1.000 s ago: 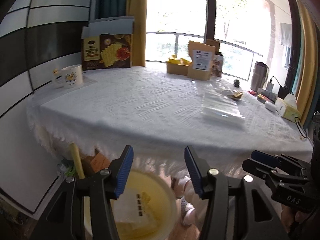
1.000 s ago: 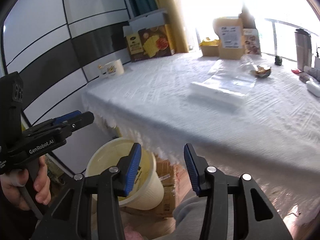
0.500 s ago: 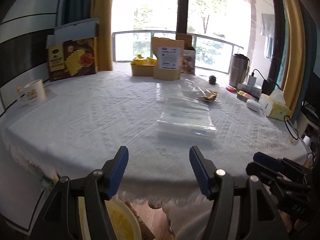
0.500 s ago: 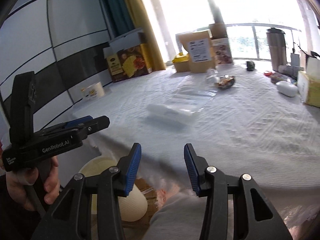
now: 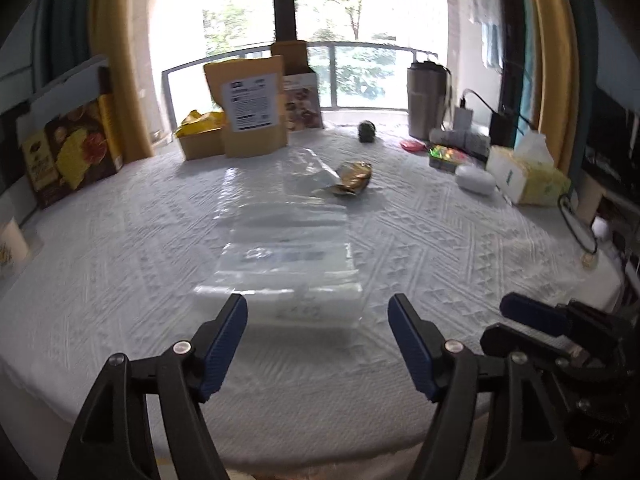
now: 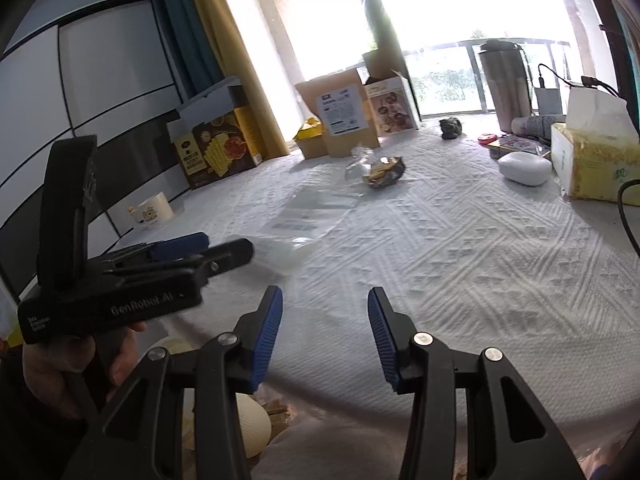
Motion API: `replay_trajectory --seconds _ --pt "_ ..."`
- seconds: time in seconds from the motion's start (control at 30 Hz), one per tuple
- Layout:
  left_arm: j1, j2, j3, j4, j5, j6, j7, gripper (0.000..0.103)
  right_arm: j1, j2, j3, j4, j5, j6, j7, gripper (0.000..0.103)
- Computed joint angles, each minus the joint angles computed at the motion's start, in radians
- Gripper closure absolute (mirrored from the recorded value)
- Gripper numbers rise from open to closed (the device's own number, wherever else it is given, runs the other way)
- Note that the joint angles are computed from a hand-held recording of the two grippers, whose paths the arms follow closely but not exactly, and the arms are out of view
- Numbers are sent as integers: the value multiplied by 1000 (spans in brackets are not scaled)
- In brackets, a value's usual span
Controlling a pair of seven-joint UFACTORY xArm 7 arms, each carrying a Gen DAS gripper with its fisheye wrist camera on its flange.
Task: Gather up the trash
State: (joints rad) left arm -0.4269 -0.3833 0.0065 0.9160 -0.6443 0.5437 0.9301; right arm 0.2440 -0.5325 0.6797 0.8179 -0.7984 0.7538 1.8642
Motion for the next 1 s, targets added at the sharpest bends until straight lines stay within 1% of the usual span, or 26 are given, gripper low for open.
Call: replay_trajectory --seconds 0.03,0.1,0.2,0.27,0.33,0.43,0.47,0.53,0.63,0.67,0.7,0.73,0.77,0.83,0.87,0.9,1.0 --pt "-1 10 -18 -4 14 -35 6 30 4 -8 -8 -11 6 3 -2 61" --pt "9 38 -47 0 59 -80 -23 30 8 -20 -16 -24 17 10 -3 61" --pt "25 98 -66 39 122 -81 -86 30 13 -43 -26 -51 35 19 -6 61" --pt "35 132 -70 60 149 -72 -102 30 10 -57 -28 -65 35 8 -4 61" --pt "17 148 -42 78 88 -49 -49 30 5 -61 -22 -64 42 18 -14 61" --pt "16 169 -24 101 5 -8 28 30 -2 -59 -13 -59 48 29 -27 61" --pt "19 179 -16 113 -34 18 57 30 -3 -57 -11 -57 50 32 -30 61" --pt "37 198 -4 141 -103 87 98 33 -6 -50 -4 -47 54 44 -32 61" --pt "67 202 -25 151 -130 116 139 42 -6 -38 0 -29 56 64 -46 61" --pt "74 205 -29 157 -143 129 148 49 -5 -35 0 -25 55 70 -49 61" --pt "80 207 -30 162 -159 148 163 61 -3 -33 2 -20 54 75 -52 61" --pt "85 206 -33 164 -174 159 178 70 -2 -28 4 -12 53 84 -58 61" --pt "92 203 -40 161 -179 154 180 89 -1 -23 6 -3 53 97 -62 61" --pt "100 205 -42 164 -195 166 194 92 5 -9 9 18 51 123 -79 61" --pt "105 207 -43 168 -201 177 190 98 9 0 11 30 50 139 -90 61" --pt "113 208 -40 175 -206 202 175 100 12 7 11 40 48 151 -96 61" --pt "138 199 -20 186 -242 274 189 101 26 40 7 77 39 196 -129 61"
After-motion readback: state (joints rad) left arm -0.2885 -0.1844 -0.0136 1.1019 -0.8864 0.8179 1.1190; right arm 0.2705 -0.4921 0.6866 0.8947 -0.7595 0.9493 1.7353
